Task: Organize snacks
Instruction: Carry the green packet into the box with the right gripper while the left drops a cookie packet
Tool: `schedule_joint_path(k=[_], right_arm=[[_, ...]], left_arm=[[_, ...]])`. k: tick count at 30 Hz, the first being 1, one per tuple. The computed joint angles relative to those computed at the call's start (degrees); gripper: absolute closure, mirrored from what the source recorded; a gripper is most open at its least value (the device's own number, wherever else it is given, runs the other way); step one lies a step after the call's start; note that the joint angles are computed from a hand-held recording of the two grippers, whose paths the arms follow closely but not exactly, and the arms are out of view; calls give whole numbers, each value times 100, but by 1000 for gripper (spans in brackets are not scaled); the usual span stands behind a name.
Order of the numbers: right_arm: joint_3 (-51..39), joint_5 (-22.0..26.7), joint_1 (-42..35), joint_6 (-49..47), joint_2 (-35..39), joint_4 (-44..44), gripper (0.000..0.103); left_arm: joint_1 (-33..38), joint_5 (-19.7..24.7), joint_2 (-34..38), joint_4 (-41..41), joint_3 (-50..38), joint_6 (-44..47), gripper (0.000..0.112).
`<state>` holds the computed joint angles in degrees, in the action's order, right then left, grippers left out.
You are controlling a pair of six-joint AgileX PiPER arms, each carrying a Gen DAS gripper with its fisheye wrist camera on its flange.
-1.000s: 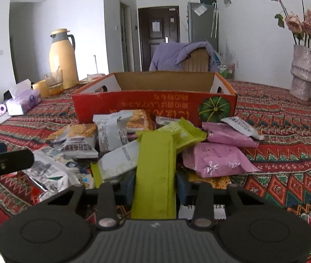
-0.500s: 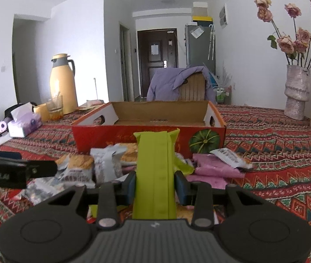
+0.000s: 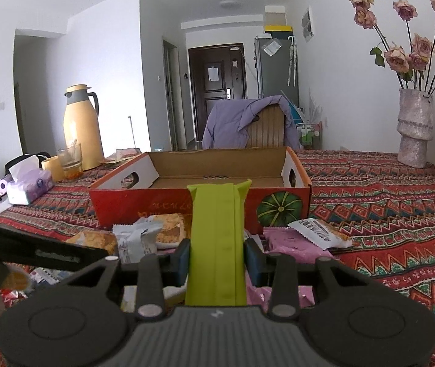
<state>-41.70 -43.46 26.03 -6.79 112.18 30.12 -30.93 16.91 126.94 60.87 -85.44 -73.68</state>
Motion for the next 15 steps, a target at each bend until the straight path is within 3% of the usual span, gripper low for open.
schedule_joint_path(k=[4,6,7,8,15], right_arm=[[-13,-17,20,36,27,-34,67],[-8,-25,20,55,40,-40,67],[-16,-17,20,60,46,-35,67],[-20,-11,16,70,50,-38,67],[-10,-6,1,65,41,-52,67]], left_arm=[[11,167,205,-1059,-448,1087,38],[22,257,293,-1488,-625,1545,52],[51,284,337,-1854,-713,1897,67],[72,256,355,-2035,-730,2058,67],[190,-334,45,-1486,-175,1424,70]])
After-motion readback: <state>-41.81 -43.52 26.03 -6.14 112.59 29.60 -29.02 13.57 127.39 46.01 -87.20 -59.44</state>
